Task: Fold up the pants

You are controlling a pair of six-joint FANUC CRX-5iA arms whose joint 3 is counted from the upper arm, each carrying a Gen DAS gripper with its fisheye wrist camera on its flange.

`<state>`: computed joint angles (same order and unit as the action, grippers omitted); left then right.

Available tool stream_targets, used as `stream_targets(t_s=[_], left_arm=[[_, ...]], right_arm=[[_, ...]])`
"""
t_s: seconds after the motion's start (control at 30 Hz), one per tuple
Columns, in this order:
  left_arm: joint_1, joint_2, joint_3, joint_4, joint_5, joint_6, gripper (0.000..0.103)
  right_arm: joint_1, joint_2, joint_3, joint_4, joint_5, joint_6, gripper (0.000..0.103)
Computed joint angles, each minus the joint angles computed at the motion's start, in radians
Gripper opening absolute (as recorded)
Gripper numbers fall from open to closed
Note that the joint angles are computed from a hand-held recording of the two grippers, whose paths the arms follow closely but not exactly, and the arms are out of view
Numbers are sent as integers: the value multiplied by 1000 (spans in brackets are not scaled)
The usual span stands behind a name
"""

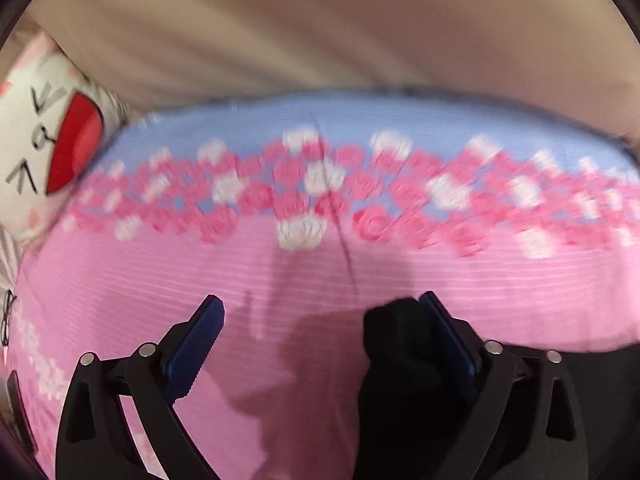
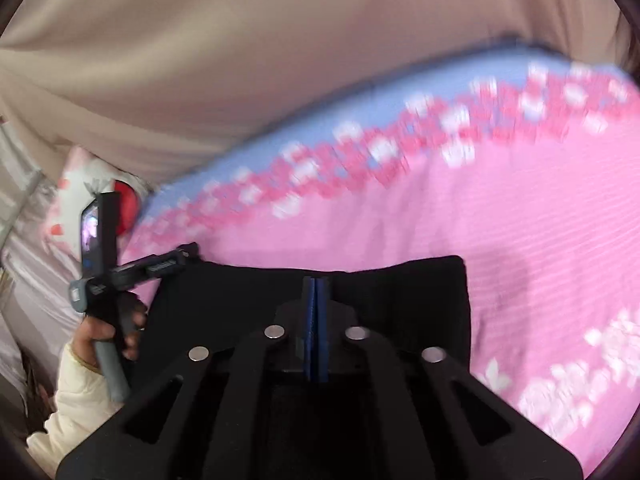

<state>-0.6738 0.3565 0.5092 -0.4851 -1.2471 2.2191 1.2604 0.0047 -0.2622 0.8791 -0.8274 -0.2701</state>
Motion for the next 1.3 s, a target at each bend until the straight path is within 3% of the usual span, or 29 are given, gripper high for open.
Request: stream_targets(t_s=[0.07, 0.27, 0.47, 0.6, 0.7, 0.8, 0.87, 0.93, 1.03, 1.13, 1.2, 1.23, 1.3], left_arm=[[-40, -71, -50, -29, 28, 7, 94], [-161, -168, -101, -115, 9, 42, 95], [-191, -199, -150, -86, 6, 63, 95], [-206, -200, -166, -70, -8, 76, 95], [-209, -223, -217, -41, 4, 86, 95], [-210, -229, -281, -36, -13, 89, 98], [-192, -261, -376, -28, 90, 112, 98], [-166, -290, -410, 12, 132, 123, 98], [-147, -345, -427, 53, 134, 111, 98], [-173, -395, -435, 6, 80, 140, 97], [-148, -413, -468, 61, 92, 139, 97], [-116, -416, -497, 130, 120, 119, 97], [-105, -415, -519, 147, 143, 145, 98]], right_arm=[[68, -24, -7, -22, -60, 20, 6], [179, -9, -17, -89, -174, 10, 6], [206, -46, -87, -28, -151, -122, 5], [221, -35, -66, -8, -151, -99, 7], [230, -10, -43, -71, -197, -50, 5], [220, -83, -171, 7, -84, -202, 0], [218, -93, -181, 13, -71, -221, 0], [238, -90, -155, -3, -124, -199, 0], [319, -108, -140, 8, -299, -198, 8], [408, -43, -56, -70, -595, -128, 49], [419, -14, -36, -105, -636, -65, 49], [415, -4, -30, -114, -630, -41, 49], [395, 22, -19, -119, -598, 14, 48]])
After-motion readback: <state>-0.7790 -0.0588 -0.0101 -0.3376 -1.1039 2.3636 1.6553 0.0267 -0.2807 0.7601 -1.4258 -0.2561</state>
